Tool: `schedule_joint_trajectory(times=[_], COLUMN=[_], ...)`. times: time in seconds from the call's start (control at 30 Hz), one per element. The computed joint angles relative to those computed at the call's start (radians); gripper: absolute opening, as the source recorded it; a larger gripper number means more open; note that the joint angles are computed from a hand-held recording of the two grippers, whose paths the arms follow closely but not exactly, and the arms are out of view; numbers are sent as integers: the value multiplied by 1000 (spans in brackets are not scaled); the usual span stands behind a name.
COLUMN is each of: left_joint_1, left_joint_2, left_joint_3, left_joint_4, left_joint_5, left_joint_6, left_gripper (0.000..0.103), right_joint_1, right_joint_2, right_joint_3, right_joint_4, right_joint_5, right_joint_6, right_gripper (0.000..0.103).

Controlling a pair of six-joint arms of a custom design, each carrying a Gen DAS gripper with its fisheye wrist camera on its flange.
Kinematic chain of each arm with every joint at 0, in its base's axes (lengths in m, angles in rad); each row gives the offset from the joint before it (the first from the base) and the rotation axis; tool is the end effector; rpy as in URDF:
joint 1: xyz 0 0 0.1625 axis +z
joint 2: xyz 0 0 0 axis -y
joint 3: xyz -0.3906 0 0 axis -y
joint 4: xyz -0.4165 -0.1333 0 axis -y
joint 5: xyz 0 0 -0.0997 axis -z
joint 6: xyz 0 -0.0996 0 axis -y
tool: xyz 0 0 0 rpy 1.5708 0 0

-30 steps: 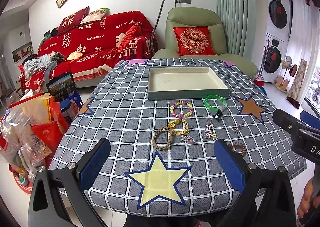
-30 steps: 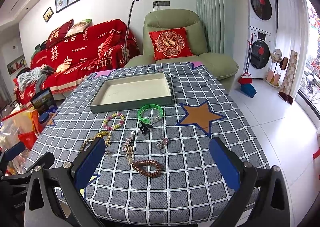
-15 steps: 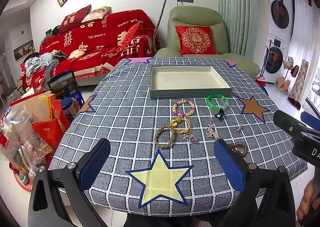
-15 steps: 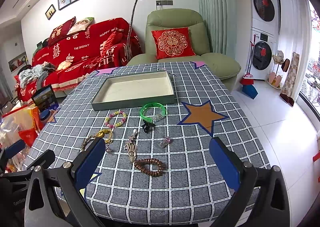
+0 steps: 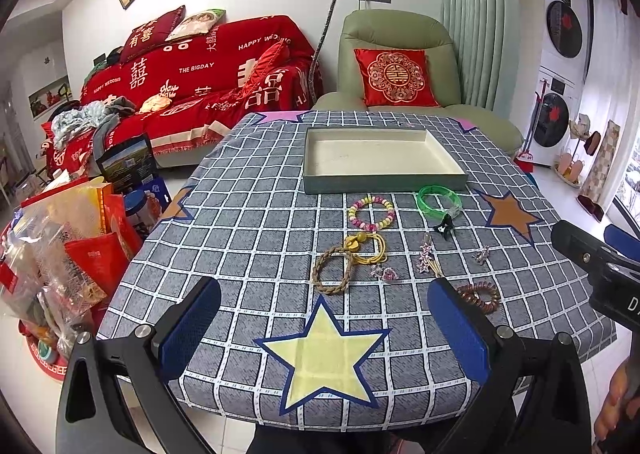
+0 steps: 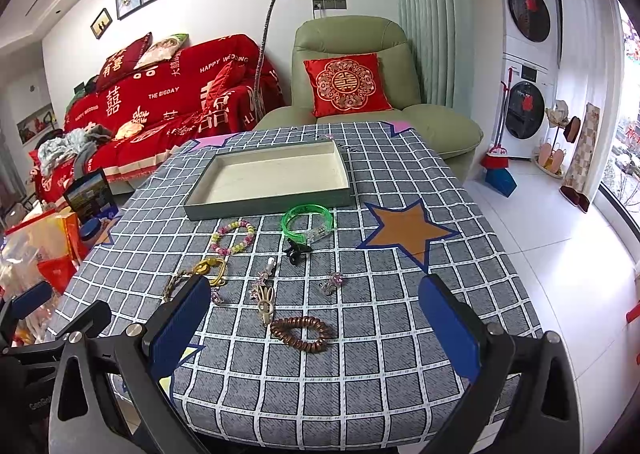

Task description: Organize jewelry

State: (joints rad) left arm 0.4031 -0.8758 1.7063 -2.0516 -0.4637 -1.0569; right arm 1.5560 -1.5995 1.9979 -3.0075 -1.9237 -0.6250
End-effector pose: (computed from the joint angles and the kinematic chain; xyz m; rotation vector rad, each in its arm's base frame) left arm -0.4734 -0.4436 0.0790 0.3547 2.1413 -1.0270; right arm 0.0914 -0.5052 0.4298 0.4615 -2.2355 1.1045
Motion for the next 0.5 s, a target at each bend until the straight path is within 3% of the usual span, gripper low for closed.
schedule_joint_trajectory(times=[0.5], left_joint_1=[4], left_joint_2=[2], left_joint_3=[0], left_joint_4=[-2], left_joint_5=[-11], left_joint_6=[0], left_gripper=[103], right_joint_1=[3], right_joint_2=[5], right_joint_3=[4], right_joint_4=[-1], right_joint_5=[-3], right_joint_6=[6], right_gripper=[103])
